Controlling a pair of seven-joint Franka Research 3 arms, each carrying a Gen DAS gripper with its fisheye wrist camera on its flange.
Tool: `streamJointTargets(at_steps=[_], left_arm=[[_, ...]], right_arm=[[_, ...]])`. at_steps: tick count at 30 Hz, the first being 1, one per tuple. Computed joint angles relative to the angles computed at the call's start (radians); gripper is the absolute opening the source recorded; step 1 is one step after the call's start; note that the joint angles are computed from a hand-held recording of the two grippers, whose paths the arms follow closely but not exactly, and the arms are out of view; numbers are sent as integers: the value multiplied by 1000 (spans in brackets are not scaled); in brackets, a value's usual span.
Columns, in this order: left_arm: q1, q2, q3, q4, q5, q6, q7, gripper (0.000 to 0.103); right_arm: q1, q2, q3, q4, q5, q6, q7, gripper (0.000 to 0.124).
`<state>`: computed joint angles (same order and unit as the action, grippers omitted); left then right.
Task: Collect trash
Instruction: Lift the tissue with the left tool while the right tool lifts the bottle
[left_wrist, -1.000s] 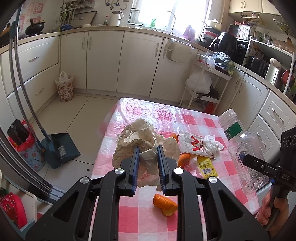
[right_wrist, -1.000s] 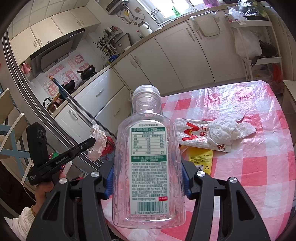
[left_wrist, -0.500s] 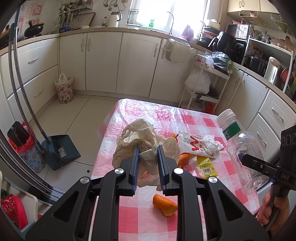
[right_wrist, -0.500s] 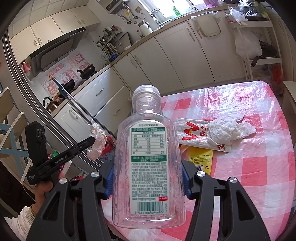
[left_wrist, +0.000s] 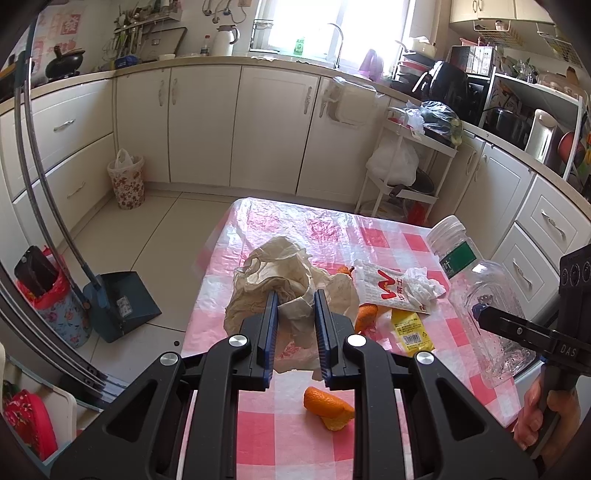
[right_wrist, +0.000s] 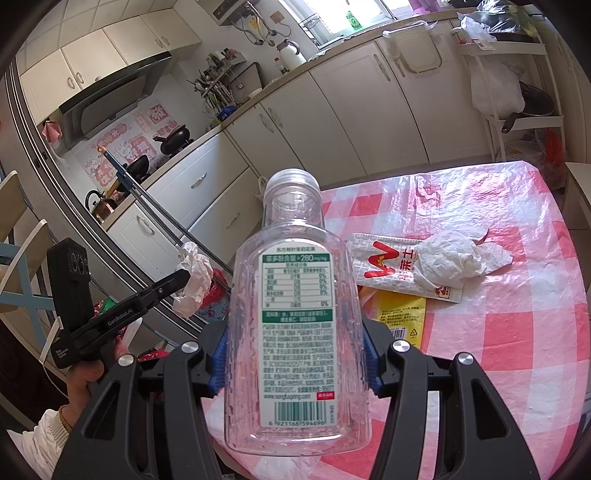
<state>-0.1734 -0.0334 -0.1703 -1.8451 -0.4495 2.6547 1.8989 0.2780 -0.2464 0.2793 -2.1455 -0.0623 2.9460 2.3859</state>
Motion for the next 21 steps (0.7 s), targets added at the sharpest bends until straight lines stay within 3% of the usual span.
streamJointTargets(at_steps=[21], left_arm=[[-2,6,-5,10,-1,2,9,18]], right_arm=[[-5,3,5,0,-19,3,20,55]])
